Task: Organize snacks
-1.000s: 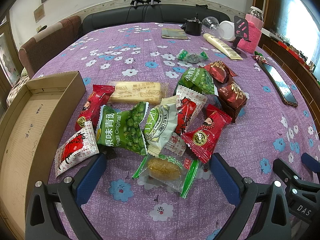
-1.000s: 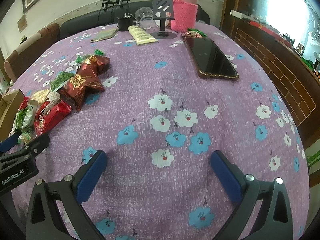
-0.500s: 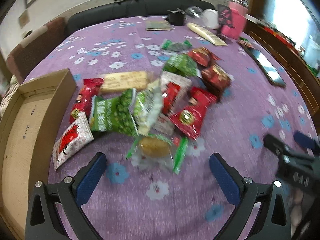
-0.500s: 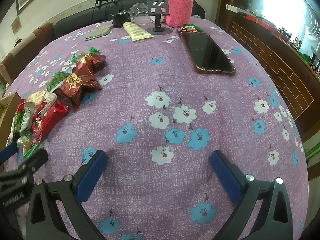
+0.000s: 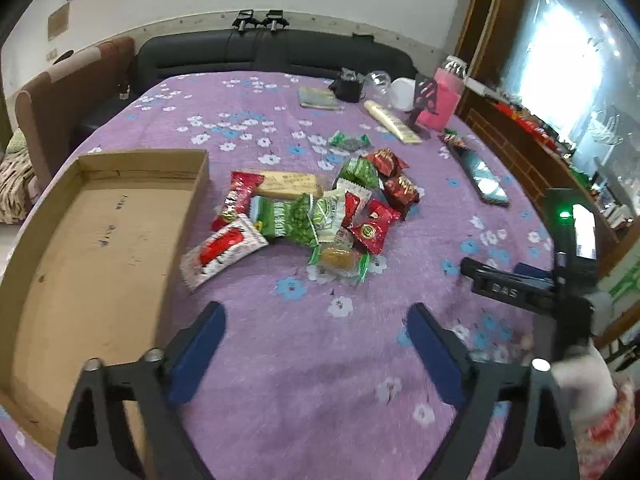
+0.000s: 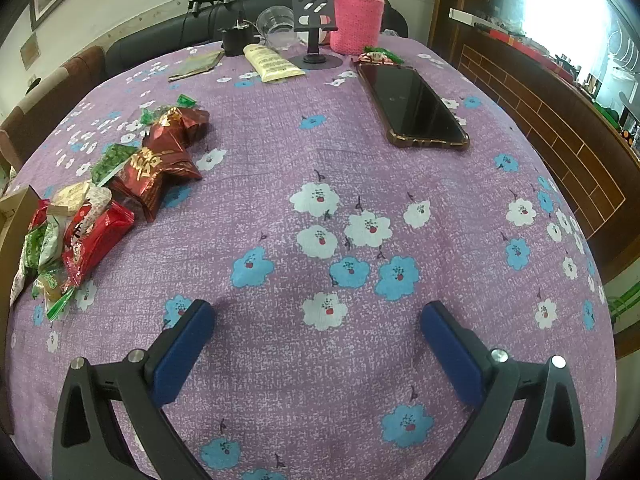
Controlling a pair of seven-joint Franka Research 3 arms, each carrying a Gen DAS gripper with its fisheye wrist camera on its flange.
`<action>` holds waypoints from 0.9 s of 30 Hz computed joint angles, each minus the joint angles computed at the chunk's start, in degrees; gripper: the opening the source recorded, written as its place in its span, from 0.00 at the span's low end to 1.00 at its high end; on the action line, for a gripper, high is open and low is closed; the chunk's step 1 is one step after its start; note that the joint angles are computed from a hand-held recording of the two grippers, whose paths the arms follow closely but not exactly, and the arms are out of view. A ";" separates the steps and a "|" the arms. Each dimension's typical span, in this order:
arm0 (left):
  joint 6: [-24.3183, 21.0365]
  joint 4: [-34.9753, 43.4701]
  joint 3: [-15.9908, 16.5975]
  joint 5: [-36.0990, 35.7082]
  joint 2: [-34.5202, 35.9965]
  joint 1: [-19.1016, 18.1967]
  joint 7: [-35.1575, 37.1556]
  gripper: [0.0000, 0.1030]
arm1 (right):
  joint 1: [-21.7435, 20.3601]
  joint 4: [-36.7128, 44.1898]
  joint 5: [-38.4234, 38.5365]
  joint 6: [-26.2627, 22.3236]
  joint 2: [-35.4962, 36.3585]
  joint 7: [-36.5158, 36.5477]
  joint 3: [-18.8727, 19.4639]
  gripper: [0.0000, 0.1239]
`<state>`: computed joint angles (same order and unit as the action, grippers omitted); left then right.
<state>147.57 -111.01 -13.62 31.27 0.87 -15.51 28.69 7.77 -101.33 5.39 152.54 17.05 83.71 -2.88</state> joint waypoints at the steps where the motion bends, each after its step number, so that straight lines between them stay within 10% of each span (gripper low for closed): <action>1: 0.60 -1.41 0.19 1.02 -1.42 0.14 -1.61 0.87 | 0.11 0.09 -0.20 -0.24 0.01 0.29 -0.12 0.83; 16: -4.46 -9.01 -2.90 15.70 -13.01 5.41 -17.69 0.87 | 1.39 -2.81 -5.47 2.35 -2.25 4.05 -1.18 0.83; 22: -4.21 -10.20 -2.28 14.74 -13.14 6.22 -18.02 0.87 | -4.07 -5.95 14.23 8.22 -6.28 -12.16 5.90 0.83; 27: -3.43 -9.53 -2.10 13.92 -11.51 5.92 -13.98 0.69 | -5.57 2.84 30.01 -6.79 -2.88 -24.41 8.36 0.70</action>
